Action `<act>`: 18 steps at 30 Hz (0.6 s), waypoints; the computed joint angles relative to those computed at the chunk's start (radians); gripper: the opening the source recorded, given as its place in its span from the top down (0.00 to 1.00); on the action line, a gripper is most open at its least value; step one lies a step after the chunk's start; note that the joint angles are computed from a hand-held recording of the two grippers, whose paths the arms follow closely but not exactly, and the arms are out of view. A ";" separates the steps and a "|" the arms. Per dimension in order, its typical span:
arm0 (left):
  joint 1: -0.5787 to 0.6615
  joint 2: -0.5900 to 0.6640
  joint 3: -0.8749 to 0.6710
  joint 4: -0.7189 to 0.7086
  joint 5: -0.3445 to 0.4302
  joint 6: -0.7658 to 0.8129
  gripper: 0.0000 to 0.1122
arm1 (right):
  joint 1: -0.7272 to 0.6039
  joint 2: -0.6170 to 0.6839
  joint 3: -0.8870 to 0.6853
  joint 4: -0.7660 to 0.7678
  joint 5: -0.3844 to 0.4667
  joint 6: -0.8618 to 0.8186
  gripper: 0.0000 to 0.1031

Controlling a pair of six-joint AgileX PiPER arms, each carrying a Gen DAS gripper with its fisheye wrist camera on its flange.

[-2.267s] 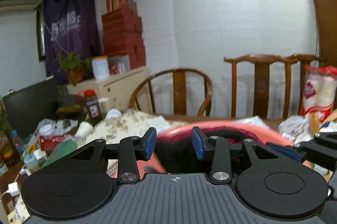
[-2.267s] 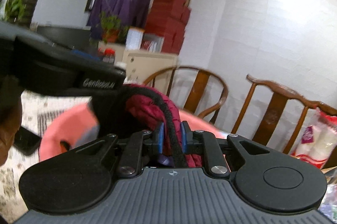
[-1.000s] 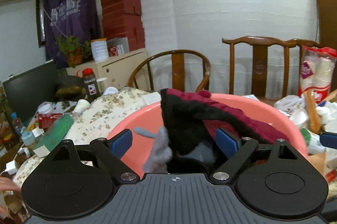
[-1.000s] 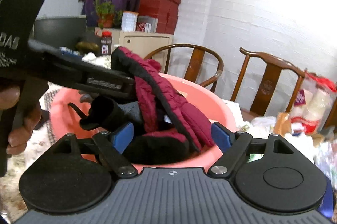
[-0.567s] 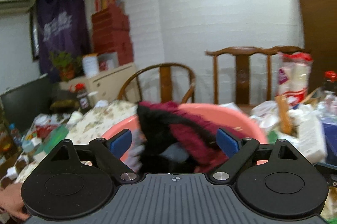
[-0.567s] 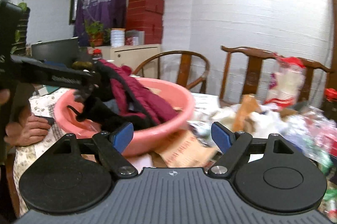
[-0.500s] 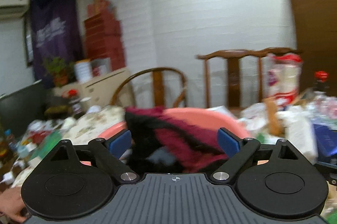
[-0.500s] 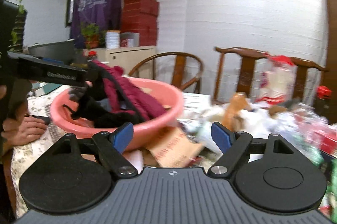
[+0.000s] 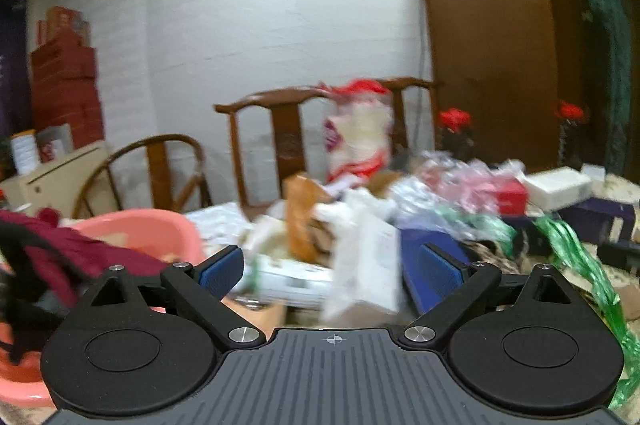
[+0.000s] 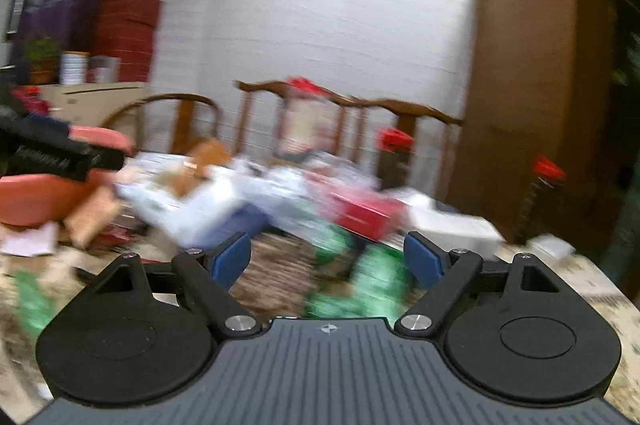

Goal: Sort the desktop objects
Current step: 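Release the jacket and move both grippers toward the leopard-print fabric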

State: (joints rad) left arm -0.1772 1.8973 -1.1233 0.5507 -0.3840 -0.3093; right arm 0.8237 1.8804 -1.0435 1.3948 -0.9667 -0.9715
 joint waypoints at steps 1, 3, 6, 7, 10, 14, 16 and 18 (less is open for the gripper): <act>-0.018 0.018 -0.003 -0.036 -0.008 0.036 0.11 | -0.018 -0.009 0.026 -0.001 0.006 0.021 0.16; -0.047 0.048 -0.011 -0.110 -0.014 0.095 0.11 | -0.059 -0.024 0.083 -0.045 0.032 0.100 0.16; -0.050 0.072 0.012 -0.111 -0.079 0.086 0.10 | -0.099 -0.038 0.161 -0.169 0.078 0.291 0.16; -0.044 0.077 0.034 -0.101 -0.119 0.075 0.08 | -0.111 -0.038 0.181 -0.228 0.101 0.356 0.16; -0.032 0.109 0.043 -0.080 -0.162 0.055 0.08 | -0.128 -0.035 0.189 -0.337 0.191 0.420 0.16; -0.019 0.120 0.048 -0.041 -0.154 0.071 0.08 | -0.116 0.004 0.122 -0.311 0.252 0.391 0.17; -0.017 0.109 0.059 -0.005 -0.153 0.039 0.08 | -0.099 0.022 0.099 -0.251 0.217 0.338 0.17; 0.001 0.094 0.072 0.125 -0.178 -0.068 0.08 | -0.091 0.018 0.112 -0.240 0.176 0.348 0.17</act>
State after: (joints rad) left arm -0.1764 1.9916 -1.0513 0.6759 -0.5617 -0.3768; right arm 0.7322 1.8989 -0.9317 1.1544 -0.7902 -0.6236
